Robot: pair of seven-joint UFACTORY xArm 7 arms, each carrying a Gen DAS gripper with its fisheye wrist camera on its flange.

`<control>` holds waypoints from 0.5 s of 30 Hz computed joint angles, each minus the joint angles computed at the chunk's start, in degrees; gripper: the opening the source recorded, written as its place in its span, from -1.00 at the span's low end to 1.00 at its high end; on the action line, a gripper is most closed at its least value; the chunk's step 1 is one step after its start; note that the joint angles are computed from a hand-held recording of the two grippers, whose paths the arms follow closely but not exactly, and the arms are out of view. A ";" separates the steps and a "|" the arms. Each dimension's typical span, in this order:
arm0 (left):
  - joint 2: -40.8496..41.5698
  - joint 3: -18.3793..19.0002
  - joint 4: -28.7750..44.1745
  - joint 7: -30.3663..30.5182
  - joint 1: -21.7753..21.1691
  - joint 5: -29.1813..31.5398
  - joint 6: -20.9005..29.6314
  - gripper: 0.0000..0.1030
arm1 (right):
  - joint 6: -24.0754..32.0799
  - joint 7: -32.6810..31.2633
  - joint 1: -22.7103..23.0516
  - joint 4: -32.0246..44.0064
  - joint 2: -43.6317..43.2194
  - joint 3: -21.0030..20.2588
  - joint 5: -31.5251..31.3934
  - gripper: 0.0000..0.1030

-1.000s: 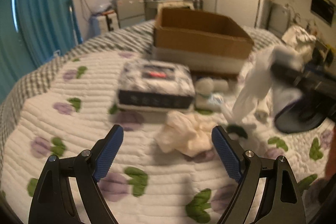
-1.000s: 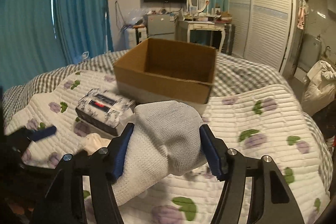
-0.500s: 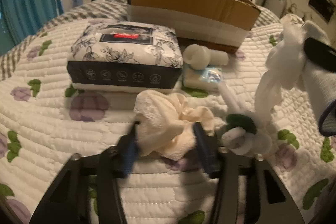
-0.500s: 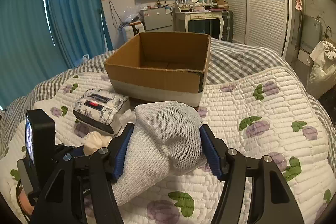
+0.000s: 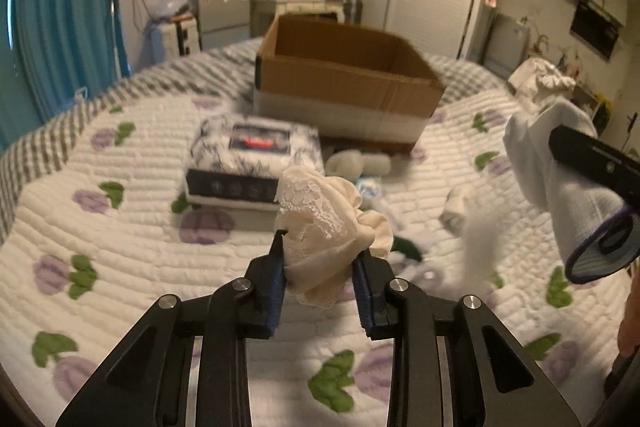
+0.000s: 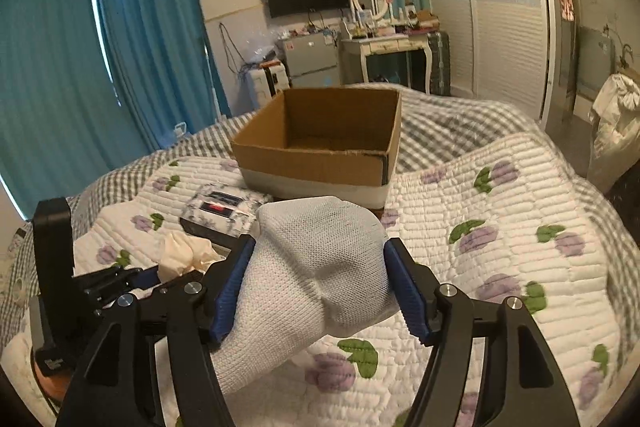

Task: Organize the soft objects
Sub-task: 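Carry the sock and lace cloth over the box and open both tools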

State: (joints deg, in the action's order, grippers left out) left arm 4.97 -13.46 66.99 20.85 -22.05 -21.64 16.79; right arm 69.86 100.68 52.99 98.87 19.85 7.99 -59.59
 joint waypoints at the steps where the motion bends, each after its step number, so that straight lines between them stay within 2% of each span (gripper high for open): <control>1: -0.60 -0.12 -0.24 0.45 0.06 -0.54 -0.17 -0.44 | 0.88 -0.25 0.51 0.33 -0.13 0.13 -0.25 0.27; 6: -3.50 0.13 -1.25 2.03 -0.64 -2.38 -1.13 -0.44 | 4.52 -1.58 2.17 1.26 -1.05 0.75 -1.60 0.25; 9: -4.70 0.72 -0.85 0.49 -1.18 -0.33 -1.56 -0.44 | 6.30 -2.34 2.73 2.24 -1.42 0.93 -2.69 0.25; 12: -4.46 1.20 1.99 -1.18 -1.43 1.25 -1.10 -0.44 | 7.47 -4.49 2.69 4.27 -1.57 0.95 -3.59 0.25; 15: -2.16 1.30 7.02 -3.67 -1.61 4.59 -0.25 -0.44 | 7.89 -9.31 2.05 7.21 -1.21 0.32 -4.54 0.25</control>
State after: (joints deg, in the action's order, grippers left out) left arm 2.81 -12.16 74.01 17.18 -23.67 -17.05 16.54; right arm 77.74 91.37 55.04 106.09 18.64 8.30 -64.13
